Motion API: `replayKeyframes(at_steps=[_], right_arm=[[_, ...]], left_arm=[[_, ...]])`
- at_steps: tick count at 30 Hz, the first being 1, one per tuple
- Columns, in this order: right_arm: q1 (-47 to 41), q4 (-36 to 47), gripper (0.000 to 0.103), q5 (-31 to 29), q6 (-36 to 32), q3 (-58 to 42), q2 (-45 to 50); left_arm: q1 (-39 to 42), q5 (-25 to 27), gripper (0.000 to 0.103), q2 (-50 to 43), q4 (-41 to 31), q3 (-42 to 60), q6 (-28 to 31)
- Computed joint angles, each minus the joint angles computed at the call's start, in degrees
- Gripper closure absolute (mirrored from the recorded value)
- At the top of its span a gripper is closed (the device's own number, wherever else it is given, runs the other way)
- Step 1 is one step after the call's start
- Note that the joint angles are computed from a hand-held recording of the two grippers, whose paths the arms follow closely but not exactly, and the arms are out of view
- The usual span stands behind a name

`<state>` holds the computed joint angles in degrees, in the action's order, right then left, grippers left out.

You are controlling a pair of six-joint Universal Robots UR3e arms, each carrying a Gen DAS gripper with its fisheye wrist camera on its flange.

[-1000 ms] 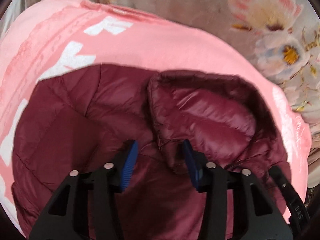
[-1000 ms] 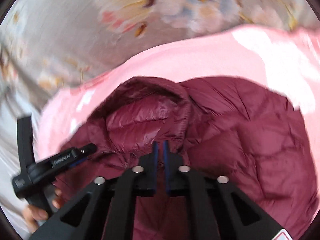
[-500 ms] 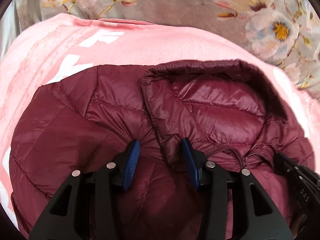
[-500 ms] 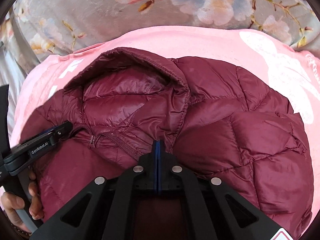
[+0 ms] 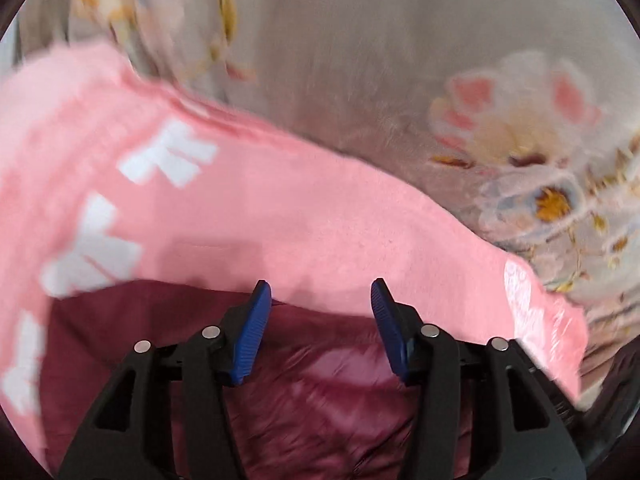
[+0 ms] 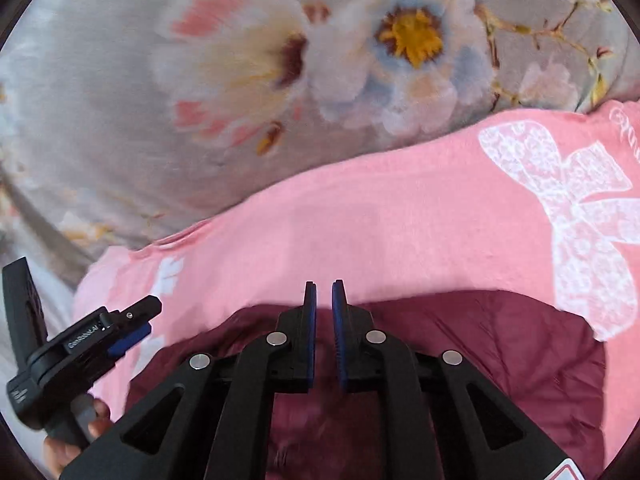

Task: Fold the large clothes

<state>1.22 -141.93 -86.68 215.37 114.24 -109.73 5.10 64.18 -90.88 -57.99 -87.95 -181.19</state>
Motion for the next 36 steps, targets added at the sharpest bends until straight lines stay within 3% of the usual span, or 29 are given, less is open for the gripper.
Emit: replayKeyframes(at_steps=[2,5,7,8,9,10,14,20,26,30,36], right_arm=[[-1.65,0.18,0.092,3.28,-1.74,0.26,4.49],[-1.6,4.41,0.092,5.87,-8.98,0.63,5.51],[0.77,6.2,0.093,1.62,-14.88,2.43,2.64],[2.4,6.67,0.095,-1.87,-16.73,3.03,2.01],[3.72,7.4,0.103,-5.32,-17.86,3.3,2.37],[4.02,7.56,0.103,-6.66,-18.58,4.04,2.42],[0.58,5.18,0.103,-3.29,-21.69,9.44,-0.62],[7.59,-2.81,0.103,-12.24,-19.92,11.19,4.04],[12.2,-3.82,0.103,-18.48,-18.55,8.62,8.28],[11.82,-4.09,0.103,-18.06,-18.99,9.31,7.52],[11.27,-4.76,0.103,-17.05,-19.02,10.25,6.72]], left_arm=[[-0.01,-1.81,0.057,-5.59,-5.47,2.22,0.68],[-0.2,0.71,0.071,-4.99,-7.63,-1.45,8.81],[-0.54,3.59,0.072,-1.65,-4.35,-6.4,15.86],[-0.98,5.39,0.072,-0.64,-2.46,-8.38,17.87],[-1.36,6.72,0.072,-0.23,-0.82,-9.83,19.13],[-1.71,7.49,0.072,-0.07,1.04,-11.58,20.28],[-3.5,10.12,0.072,1.09,11.38,-18.48,21.05],[-5.71,13.64,0.072,3.36,32.31,-32.46,21.74],[-8.18,17.37,0.072,1.77,37.2,-33.45,21.53],[-9.53,19.68,0.072,1.21,39.07,-33.9,21.7],[-9.05,19.14,0.072,1.42,39.07,-34.17,21.86]])
